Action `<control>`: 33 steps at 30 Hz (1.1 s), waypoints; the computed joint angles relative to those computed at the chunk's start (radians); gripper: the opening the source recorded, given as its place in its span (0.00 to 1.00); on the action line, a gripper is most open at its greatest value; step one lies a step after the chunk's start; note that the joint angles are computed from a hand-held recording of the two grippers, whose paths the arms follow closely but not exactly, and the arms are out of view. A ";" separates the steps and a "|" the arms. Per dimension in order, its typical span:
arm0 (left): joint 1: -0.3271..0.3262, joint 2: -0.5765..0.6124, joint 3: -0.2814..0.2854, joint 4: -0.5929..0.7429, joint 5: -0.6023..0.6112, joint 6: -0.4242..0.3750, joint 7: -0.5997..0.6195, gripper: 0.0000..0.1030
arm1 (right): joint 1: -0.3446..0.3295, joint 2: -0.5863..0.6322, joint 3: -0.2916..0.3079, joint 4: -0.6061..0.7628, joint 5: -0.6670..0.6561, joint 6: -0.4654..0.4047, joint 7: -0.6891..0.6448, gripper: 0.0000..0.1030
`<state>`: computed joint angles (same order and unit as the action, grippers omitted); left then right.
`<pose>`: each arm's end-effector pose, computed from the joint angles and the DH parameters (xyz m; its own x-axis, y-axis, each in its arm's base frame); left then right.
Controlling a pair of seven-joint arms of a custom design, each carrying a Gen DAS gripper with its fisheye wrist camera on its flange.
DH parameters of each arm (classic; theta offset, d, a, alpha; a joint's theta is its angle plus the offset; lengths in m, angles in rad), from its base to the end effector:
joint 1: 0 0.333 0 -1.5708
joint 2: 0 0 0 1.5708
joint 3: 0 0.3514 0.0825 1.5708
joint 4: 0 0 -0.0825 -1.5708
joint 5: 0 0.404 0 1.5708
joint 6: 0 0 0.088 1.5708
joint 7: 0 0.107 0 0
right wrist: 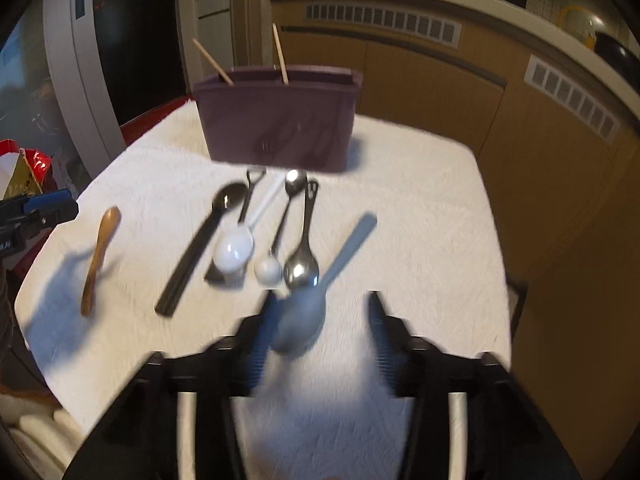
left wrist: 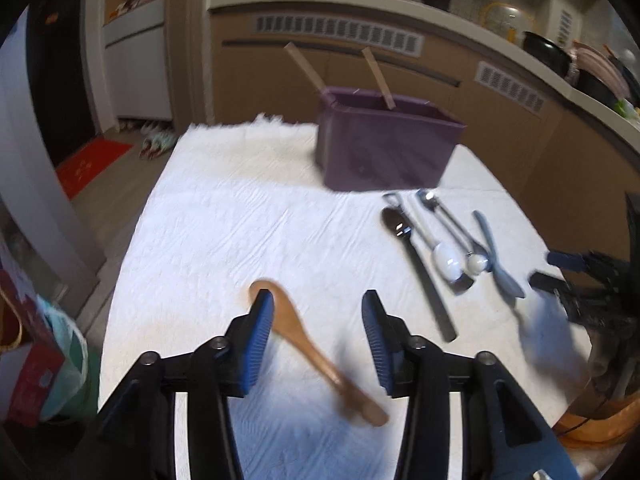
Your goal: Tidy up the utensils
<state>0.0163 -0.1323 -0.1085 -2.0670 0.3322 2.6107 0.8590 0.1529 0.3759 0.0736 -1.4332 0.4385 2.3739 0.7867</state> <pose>0.5743 -0.0634 0.5954 0.3269 -0.9352 0.1360 -0.6876 -0.3341 -0.6447 0.7315 0.1628 0.5728 0.6899 -0.7237 0.0165 -0.5517 -0.5404 -0.6353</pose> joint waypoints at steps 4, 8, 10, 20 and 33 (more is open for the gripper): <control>-0.002 0.027 0.032 0.002 -0.165 -0.037 0.028 0.44 | -0.001 -0.004 -0.008 -0.046 0.002 0.005 0.027 0.72; 0.014 0.081 0.022 0.058 -0.144 -0.102 -0.032 0.44 | 0.007 0.014 -0.010 -0.049 -0.007 0.007 0.070 0.72; 0.014 0.116 0.017 0.098 -0.112 -0.151 -0.056 0.44 | 0.014 0.017 -0.012 -0.058 -0.023 0.022 0.083 0.74; -0.012 0.196 0.008 0.188 0.089 -0.192 -0.126 0.33 | -0.024 0.050 0.013 -0.003 0.050 -0.058 0.083 1.00; -0.013 0.119 0.004 0.101 0.087 -0.036 -0.109 0.26 | -0.005 0.039 0.008 -0.020 0.012 -0.048 0.100 0.98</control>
